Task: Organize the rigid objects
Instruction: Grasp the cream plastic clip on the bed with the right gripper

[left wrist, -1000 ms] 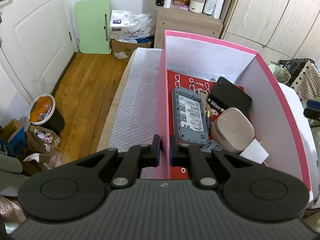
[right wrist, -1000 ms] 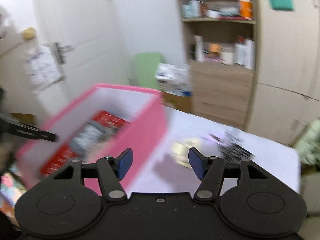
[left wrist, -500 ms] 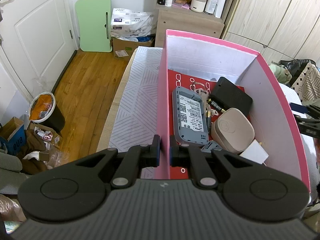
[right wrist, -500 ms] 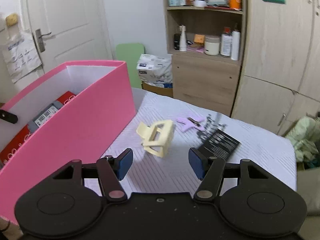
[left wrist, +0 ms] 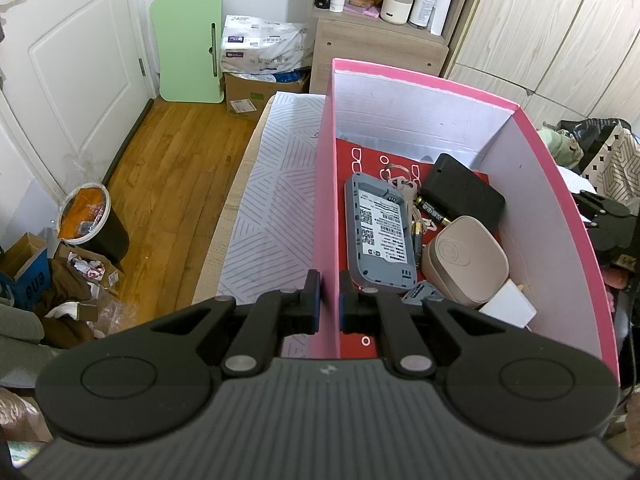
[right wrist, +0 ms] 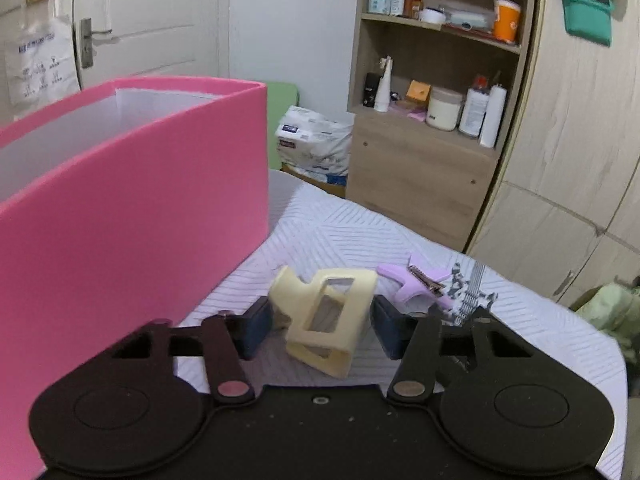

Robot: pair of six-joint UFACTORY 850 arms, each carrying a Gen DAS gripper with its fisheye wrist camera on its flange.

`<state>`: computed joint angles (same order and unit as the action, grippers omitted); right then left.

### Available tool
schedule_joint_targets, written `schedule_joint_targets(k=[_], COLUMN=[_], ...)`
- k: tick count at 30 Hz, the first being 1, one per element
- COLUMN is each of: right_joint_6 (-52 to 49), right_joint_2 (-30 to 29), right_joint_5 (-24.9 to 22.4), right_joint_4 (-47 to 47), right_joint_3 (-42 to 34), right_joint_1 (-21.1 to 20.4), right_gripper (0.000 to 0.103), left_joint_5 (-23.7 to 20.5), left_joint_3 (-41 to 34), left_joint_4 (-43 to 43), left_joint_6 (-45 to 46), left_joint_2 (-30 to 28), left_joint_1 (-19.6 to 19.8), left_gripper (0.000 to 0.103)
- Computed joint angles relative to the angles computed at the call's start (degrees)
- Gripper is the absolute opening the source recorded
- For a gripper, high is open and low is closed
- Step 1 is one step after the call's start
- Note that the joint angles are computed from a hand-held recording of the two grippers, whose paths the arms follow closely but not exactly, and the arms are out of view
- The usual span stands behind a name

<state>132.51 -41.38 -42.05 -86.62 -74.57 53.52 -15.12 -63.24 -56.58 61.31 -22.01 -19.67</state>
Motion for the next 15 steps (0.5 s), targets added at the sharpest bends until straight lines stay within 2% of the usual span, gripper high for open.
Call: schedule_joint_targets(k=[5, 12, 15], right_joint_6=[5.84, 9.42, 15.46], right_joint_2=[2.73, 6.93, 8.73], right_joint_5=[0.19, -8.53, -6.51], right_joint_4=[-2.17, -4.20, -10.02], right_joint_3=[2.61, 2.45, 2.23], right_joint_1=[0.52, 3.08, 3.49], right_gripper=[0.055, 0.054, 0.054], left_joint_5=[0.10, -1.57, -1.20], left_joint_3=[0.03, -0.49, -0.53], left_joint_4=[-0.18, -0.59, 0.52], left_joint_6=[0.14, -0.24, -1.02], left_joint_2=[-0.01, -0.35, -0.29], left_joint_1=[-0.01, 0.74, 0.43], left_gripper=[0.007, 0.008, 0.008])
